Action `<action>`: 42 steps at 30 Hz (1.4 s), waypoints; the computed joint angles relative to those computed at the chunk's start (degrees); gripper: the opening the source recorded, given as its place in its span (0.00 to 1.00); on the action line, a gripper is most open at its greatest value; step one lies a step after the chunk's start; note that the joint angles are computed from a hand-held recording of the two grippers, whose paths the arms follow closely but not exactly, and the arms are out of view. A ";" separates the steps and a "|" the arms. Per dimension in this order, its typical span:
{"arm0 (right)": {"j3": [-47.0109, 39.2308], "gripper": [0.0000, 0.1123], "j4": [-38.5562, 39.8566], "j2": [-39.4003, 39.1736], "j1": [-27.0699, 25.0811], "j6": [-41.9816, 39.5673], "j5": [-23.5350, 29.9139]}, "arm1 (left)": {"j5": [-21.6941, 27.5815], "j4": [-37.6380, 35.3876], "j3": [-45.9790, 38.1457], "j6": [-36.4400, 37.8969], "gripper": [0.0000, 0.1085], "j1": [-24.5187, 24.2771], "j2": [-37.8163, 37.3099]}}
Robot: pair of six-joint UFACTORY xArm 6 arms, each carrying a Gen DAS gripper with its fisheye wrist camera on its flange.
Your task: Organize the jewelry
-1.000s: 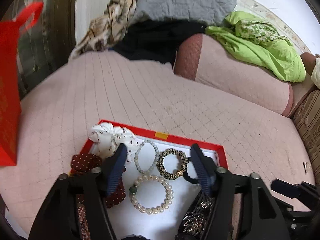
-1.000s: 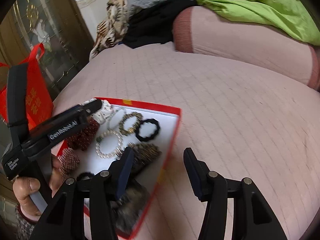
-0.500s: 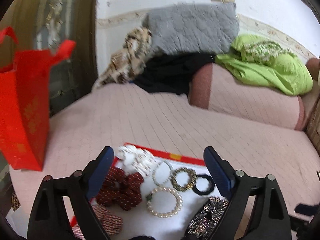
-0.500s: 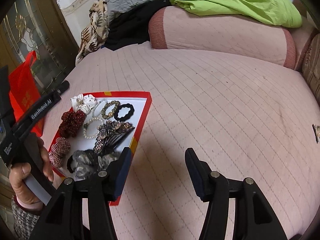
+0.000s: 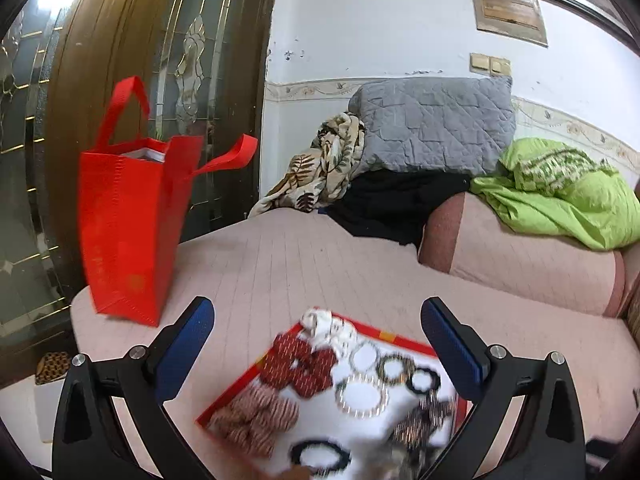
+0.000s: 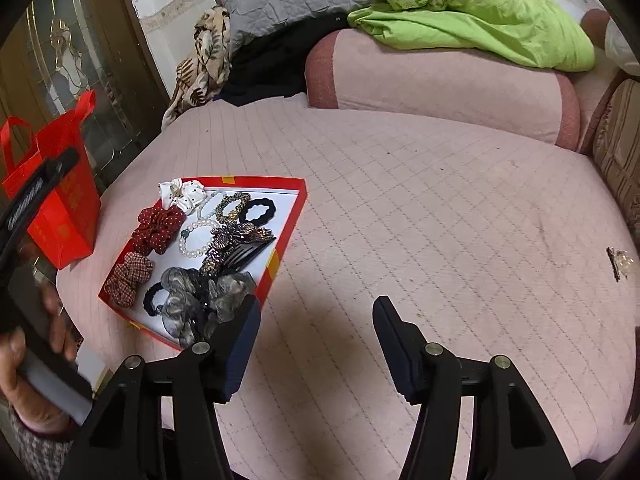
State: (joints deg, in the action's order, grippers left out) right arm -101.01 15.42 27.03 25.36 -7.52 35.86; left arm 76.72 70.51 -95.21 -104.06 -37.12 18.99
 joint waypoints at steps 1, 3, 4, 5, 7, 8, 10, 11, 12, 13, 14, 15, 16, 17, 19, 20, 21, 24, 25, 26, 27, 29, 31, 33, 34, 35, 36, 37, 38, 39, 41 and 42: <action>0.68 0.57 0.41 -0.42 -0.23 -0.26 -0.18 | 0.53 -0.12 0.30 0.25 0.95 -0.94 -0.17; 2.38 0.57 1.78 -1.41 -0.81 -1.12 -0.56 | 1.31 -0.74 0.24 1.69 0.95 -2.51 -0.23; 3.23 0.57 2.34 -1.91 -1.09 -1.55 -0.75 | 1.69 -0.96 -0.01 2.54 0.95 -3.24 -0.10; 4.17 0.57 2.66 -2.49 -1.34 -1.93 -1.13 | 2.82 -1.20 -0.81 3.86 0.95 -4.39 0.40; 5.90 0.57 2.77 -3.58 -1.73 -2.33 -2.24 | 4.66 -1.64 -2.89 6.12 0.95 -5.79 1.77; 6.67 0.57 2.80 -4.10 -2.00 -2.48 -2.81 | 5.28 -2.14 -4.05 7.09 0.95 -6.56 2.47; 8.50 0.57 3.02 -5.46 -2.45 -2.62 -4.12 | 4.14 -3.63 -5.01 7.83 0.95 -7.07 2.81; 9.46 0.57 3.10 -6.13 -2.69 -2.76 -4.90 | 3.05 -4.78 -5.35 8.36 0.95 -7.21 2.83; 10.38 0.57 2.65 -6.76 -2.82 -2.52 -5.85 | 1.71 -6.39 -5.80 9.34 0.95 -7.27 2.88; 11.42 0.58 1.57 -7.43 -2.94 -1.96 -7.03 | 0.97 -7.49 -6.14 10.03 0.95 -7.33 2.96; 12.67 0.60 0.11 -8.18 -2.97 -1.16 -8.53 | 0.54 -8.44 -6.48 10.61 0.95 -7.40 3.12; 14.04 0.61 -1.06 -8.93 -2.93 -0.63 -10.21 | 0.08 -9.64 -6.69 11.18 0.95 -7.53 3.21; 14.56 0.62 -1.50 -9.21 -2.95 -0.69 -11.03 | -0.49 -10.74 -6.76 11.55 0.95 -7.54 3.28; 15.28 0.63 -1.97 -9.57 -2.86 -0.82 -11.87 | -0.97 -11.94 -6.70 11.85 0.95 -7.53 3.29; 16.08 0.64 -2.09 -9.94 -2.61 -1.76 -12.75 | -2.14 -15.02 -6.81 12.59 0.95 -7.37 3.48; 16.38 0.64 -1.68 -10.10 -2.46 -2.54 -13.07 | -2.54 -16.40 -7.07 12.95 0.95 -7.37 3.75; 16.50 0.65 -1.23 -10.15 -2.33 -3.19 -13.26 | -2.61 -17.27 -7.53 13.27 0.95 -7.39 4.17; 17.03 0.67 -0.16 -10.34 -2.19 -4.70 -13.94 | -2.27 -19.78 -9.43 14.79 0.95 -7.49 5.72; 17.14 0.67 -0.27 -10.35 -2.18 -4.62 -14.10 | -1.75 -20.44 -10.38 15.23 0.95 -7.60 6.47; 17.07 0.68 -0.58 -10.24 -2.24 -4.40 -14.17 | -1.45 -20.91 -11.03 15.55 0.95 -7.65 6.98; 17.03 0.68 -1.21 -10.15 -2.32 -3.81 -14.20 | -1.54 -21.41 -11.60 15.92 0.95 -7.62 7.50; 16.62 0.68 -2.53 -9.67 -2.54 -2.38 -14.03 | -1.59 -22.07 -12.51 16.72 0.95 -7.50 8.22; 16.17 0.68 -3.97 -9.13 -2.74 -0.66 -13.57 | -1.25 -22.50 -13.50 17.53 0.95 -7.48 8.97; 15.70 0.69 -5.18 -8.56 -2.81 0.59 -12.94 | -1.40 -22.80 -13.59 17.97 0.95 -7.27 9.01; 15.47 0.69 -5.81 -8.30 -2.78 1.11 -12.56 | -1.53 -22.95 -13.42 18.09 0.95 -7.14 8.92; 15.47 0.69 -6.38 -8.23 -2.68 1.51 -12.36 | -1.70 -23.28 -13.11 18.18 0.95 -6.98 8.77; 15.36 0.69 -6.86 -8.06 -2.53 1.59 -12.09 | -1.95 -23.57 -12.85 18.24 0.95 -6.78 8.61; 15.40 0.69 -7.11 -8.05 -2.40 1.49 -11.99 | -2.39 -23.97 -12.30 18.11 0.95 -6.54 8.26; 15.57 0.69 -7.45 -8.10 -2.24 1.36 -12.05 | -2.71 -24.39 -11.80 18.01 0.95 -6.28 7.93; 15.99 0.69 -8.13 -8.32 -2.05 1.46 -12.41 | -2.54 -24.64 -11.85 17.84 0.95 -6.23 7.97; 16.80 0.69 -9.93 -8.67 -1.76 2.07 -13.23 | -2.51 -25.03 -11.27 17.34 0.95 -6.06 7.62; 17.30 0.70 -11.36 -8.88 -1.60 2.70 -13.69 | -2.78 -25.21 -10.57 16.94 0.95 -5.96 7.25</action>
State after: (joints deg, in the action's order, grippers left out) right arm -83.71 4.06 18.15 23.76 -4.82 22.17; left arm 73.94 45.30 -105.78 -87.12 -43.08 26.24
